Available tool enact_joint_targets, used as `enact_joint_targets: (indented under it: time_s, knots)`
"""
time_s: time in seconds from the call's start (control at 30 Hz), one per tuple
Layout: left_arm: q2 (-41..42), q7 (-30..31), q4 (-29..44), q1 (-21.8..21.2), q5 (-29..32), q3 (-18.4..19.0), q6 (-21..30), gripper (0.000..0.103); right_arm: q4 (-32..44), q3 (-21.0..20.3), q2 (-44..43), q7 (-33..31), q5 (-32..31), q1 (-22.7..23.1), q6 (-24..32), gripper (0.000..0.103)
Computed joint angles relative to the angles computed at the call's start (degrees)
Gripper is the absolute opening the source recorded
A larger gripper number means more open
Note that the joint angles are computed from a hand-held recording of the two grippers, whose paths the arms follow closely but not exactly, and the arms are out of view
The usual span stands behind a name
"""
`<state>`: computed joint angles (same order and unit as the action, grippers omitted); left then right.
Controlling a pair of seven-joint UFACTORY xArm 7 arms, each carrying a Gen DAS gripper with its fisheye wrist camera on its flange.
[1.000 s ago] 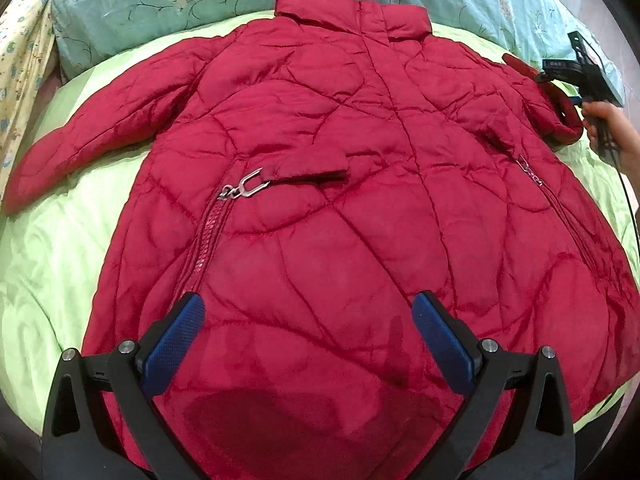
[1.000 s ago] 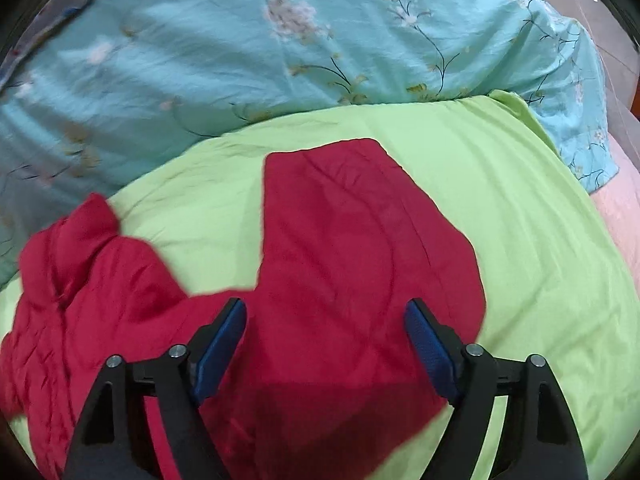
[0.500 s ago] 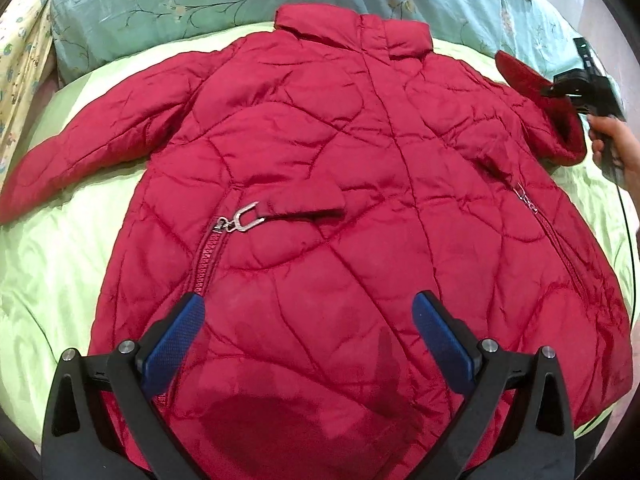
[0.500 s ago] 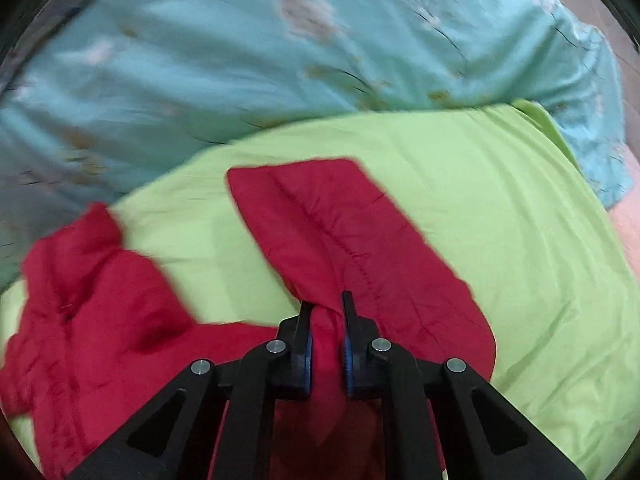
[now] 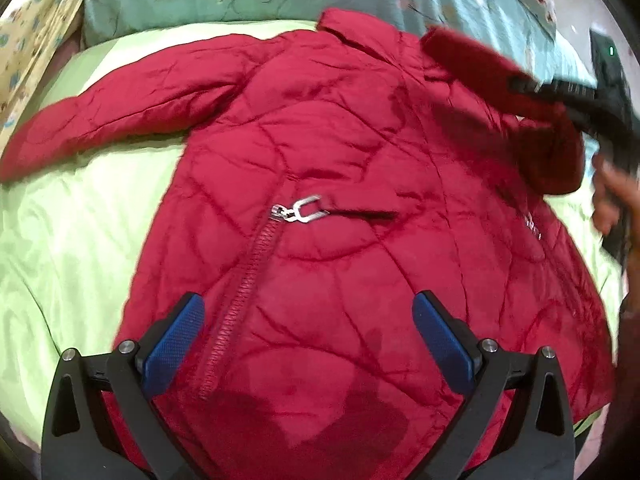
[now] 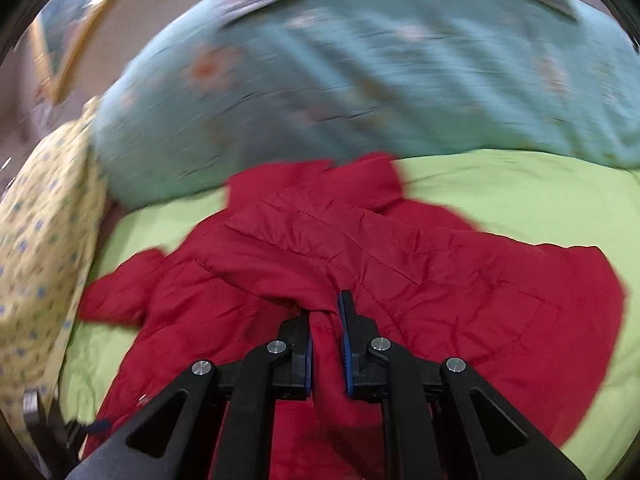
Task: Fold large clothes
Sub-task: 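Lift the sleeve with the right tool and fold it across the jacket body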
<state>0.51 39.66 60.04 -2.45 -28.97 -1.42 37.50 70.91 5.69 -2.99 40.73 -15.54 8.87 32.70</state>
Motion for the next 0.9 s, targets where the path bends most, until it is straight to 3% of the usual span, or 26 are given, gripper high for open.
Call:
enact_joint_targets:
  time_s: [0.17,0.4,0.67,0.7,0.8,0.9]
  knots:
    - [4.46,3.89,7.20,3.11,-8.47,1.09,9.18,0.103,4.52,1.45,8.02,-7.15,3.46,3.45,-0.95,0.011]
    - [16.41,2.53,24.61,6.14,-12.25,-2.15,18.42,0.103,6.00,1.07,13.43,-12.22,3.68,7.38,-4.26,0.017]
    - [36.38,-7.78,52.49,4.47,-6.17,-7.22,28.70,0.103,4.84,1.23,13.49,-18.65,12.49,6.52,-5.16,0.026]
    - [37.94,-8.60,54.47,4.08,-4.98,-7.60,29.23,0.097,4.67,1.19,13.34,-18.86,13.15,6.50,-5.11,0.029]
    - [42.69,-10.45,60.61,3.11,-1.76,-8.63,32.51,0.037,3.89,1.03,12.55,-18.84,14.17,6.57,-4.38,0.040]
    - [42.66,-9.65,59.82,4.28,-2.18,-9.86,31.79,0.025,0.45,1.01,9.04,-18.14,15.38,6.40,-4.20,0.053]
